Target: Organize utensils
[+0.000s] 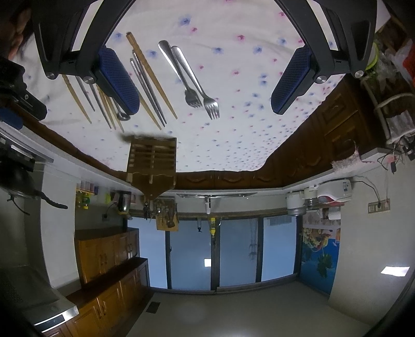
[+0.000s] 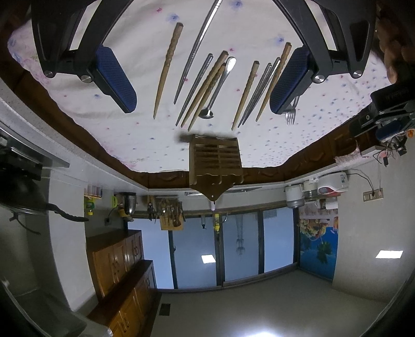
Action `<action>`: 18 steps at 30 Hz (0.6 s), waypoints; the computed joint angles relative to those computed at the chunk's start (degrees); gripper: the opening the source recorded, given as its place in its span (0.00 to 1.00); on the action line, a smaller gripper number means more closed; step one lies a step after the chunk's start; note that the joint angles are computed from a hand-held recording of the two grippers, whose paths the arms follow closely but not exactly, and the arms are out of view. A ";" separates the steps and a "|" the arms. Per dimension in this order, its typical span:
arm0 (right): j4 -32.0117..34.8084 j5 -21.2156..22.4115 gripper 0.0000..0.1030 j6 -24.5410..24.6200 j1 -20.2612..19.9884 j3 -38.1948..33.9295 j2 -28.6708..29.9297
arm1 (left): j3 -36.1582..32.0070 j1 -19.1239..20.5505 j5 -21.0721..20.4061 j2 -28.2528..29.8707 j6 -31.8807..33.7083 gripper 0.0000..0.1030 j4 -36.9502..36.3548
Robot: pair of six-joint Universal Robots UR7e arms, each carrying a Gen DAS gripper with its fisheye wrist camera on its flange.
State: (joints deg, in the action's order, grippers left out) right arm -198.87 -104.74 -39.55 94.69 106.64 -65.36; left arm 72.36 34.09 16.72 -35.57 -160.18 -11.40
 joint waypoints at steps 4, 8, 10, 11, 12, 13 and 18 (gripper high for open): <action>-0.03 0.04 1.00 0.05 0.02 0.05 0.04 | 0.02 -0.04 -0.04 0.01 0.38 0.99 -0.31; -0.23 0.12 1.00 0.02 -0.08 0.18 0.02 | 0.14 -0.03 -0.01 -0.02 0.51 0.99 -0.60; -0.20 0.20 1.00 0.11 -0.07 0.14 0.01 | 0.09 -0.01 0.05 0.00 0.58 0.99 -0.62; -0.18 0.14 1.00 0.10 -0.06 0.12 0.02 | 0.04 0.02 0.10 0.00 0.55 0.99 -0.59; -0.16 0.12 1.00 0.12 -0.06 0.13 -0.01 | 0.02 0.01 0.13 0.02 0.36 0.99 -0.48; -0.09 0.27 1.00 0.16 -0.09 0.09 0.00 | 0.00 0.02 0.16 0.06 0.34 0.99 -0.47; 0.09 0.22 1.00 0.19 -0.05 0.10 -0.07 | 0.11 -0.04 0.01 0.11 0.77 0.99 -0.89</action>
